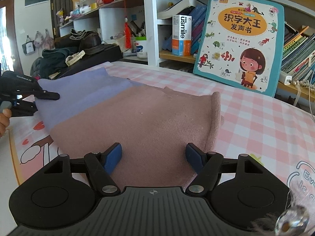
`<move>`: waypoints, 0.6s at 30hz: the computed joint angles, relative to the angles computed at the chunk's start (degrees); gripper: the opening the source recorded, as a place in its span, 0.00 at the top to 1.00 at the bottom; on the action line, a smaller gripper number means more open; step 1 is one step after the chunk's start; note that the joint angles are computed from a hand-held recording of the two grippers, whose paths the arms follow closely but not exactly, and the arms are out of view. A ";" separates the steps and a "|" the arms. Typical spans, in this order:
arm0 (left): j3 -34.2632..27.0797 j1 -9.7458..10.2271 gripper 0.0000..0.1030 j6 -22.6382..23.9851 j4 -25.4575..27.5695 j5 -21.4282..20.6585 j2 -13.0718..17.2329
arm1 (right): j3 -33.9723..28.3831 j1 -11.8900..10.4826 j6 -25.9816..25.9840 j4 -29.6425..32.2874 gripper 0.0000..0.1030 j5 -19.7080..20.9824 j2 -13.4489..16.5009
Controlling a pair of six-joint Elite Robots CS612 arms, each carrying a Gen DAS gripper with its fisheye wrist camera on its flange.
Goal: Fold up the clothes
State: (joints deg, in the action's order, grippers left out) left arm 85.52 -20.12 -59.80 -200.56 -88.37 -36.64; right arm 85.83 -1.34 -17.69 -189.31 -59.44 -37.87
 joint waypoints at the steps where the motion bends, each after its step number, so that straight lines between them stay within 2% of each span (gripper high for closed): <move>1: -0.08 0.09 0.77 -0.54 -0.49 -0.24 0.20 | 0.03 0.01 0.04 -0.06 0.31 -0.02 0.01; 9: 0.15 0.26 0.83 0.41 -1.40 -0.64 0.35 | -0.01 -0.80 -1.80 2.62 0.34 2.19 -0.56; 13: 0.11 0.24 0.83 0.30 -1.34 -0.59 0.35 | 0.19 -2.00 -2.80 3.86 0.35 4.62 -0.85; 17: 0.15 0.18 0.83 0.46 -1.54 -0.34 0.38 | 0.93 -3.15 -1.99 4.35 0.36 5.37 -1.11; 18: 0.18 0.15 0.83 0.57 -1.61 -0.22 0.37 | 1.03 -3.55 -1.14 4.93 0.39 6.35 -1.11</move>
